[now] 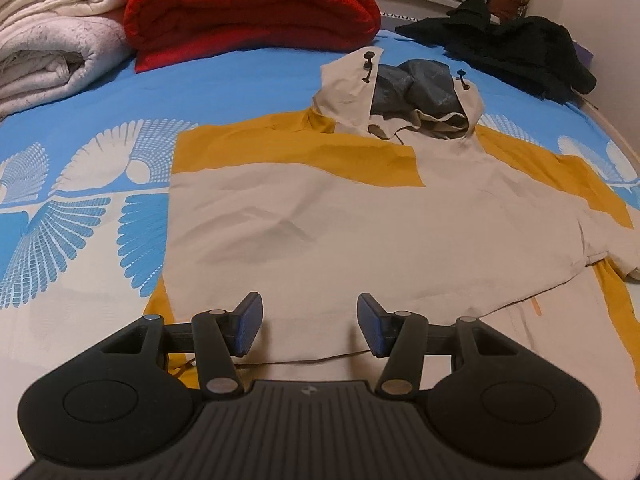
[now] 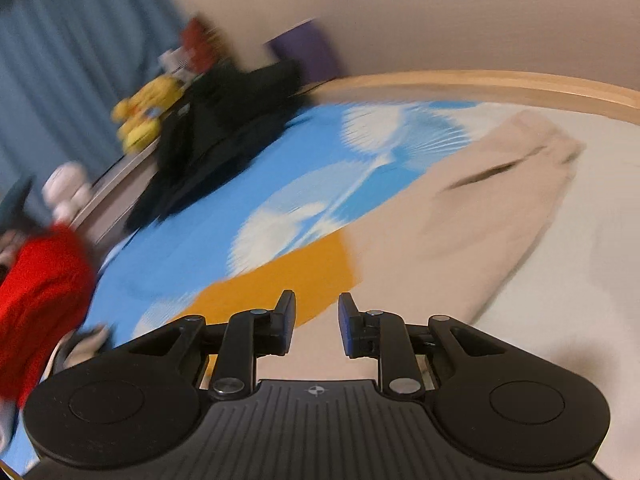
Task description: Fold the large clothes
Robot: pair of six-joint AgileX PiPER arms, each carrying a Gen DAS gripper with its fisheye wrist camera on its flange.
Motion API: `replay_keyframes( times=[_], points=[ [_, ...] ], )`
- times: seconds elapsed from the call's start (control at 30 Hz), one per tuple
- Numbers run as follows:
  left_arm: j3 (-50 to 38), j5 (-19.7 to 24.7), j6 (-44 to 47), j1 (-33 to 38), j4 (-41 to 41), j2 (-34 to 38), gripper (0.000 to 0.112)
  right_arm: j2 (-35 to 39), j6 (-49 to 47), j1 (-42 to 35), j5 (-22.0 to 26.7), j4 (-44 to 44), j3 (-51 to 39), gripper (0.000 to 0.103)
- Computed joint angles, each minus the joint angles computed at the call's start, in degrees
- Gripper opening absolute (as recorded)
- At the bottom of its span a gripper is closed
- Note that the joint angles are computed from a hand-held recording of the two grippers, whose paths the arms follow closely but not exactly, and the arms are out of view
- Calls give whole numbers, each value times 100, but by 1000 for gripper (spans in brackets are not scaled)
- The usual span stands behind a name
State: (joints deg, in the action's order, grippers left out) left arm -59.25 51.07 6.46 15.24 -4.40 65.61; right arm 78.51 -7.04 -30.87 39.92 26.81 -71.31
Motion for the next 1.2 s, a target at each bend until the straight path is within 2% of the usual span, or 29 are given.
replay_keyframes(
  times=[0.17, 0.3, 0.53, 0.6, 0.9, 0.97, 1.07, 1.13, 1.2],
  points=[
    [-19, -19, 128, 75, -132, -1, 58, 841, -810, -1230, 140, 942, -387, 24],
    [9, -34, 133, 59, -105, 5, 58, 1459, -964, -1687, 229, 1243, -661, 24],
    [37, -70, 181, 59, -87, 36, 58, 2267, -627, -2003, 156, 1407, -953, 24],
    [39, -77, 168, 57, -78, 48, 58, 2343, -864, -2091, 60, 1824, -895, 24],
    [73, -92, 410, 138, -130, 24, 58, 3177, -1357, -2065, -430, 2489, -1670, 24],
    [41, -89, 449, 231, -160, 41, 58, 3347, -1093, -2051, -532, 2187, -1990, 24],
    [-49, -48, 534, 404, -287, 70, 58, 3435, 116, -1854, -778, 971, -2388, 24],
    [-102, -12, 642, 520, -391, 60, 58, 3446, 846, -1676, -884, 81, -2634, 4],
    [-166, 27, 735, 640, -469, 50, 58, 3309, 1323, -1396, -1124, -730, -2721, 1]
  ],
)
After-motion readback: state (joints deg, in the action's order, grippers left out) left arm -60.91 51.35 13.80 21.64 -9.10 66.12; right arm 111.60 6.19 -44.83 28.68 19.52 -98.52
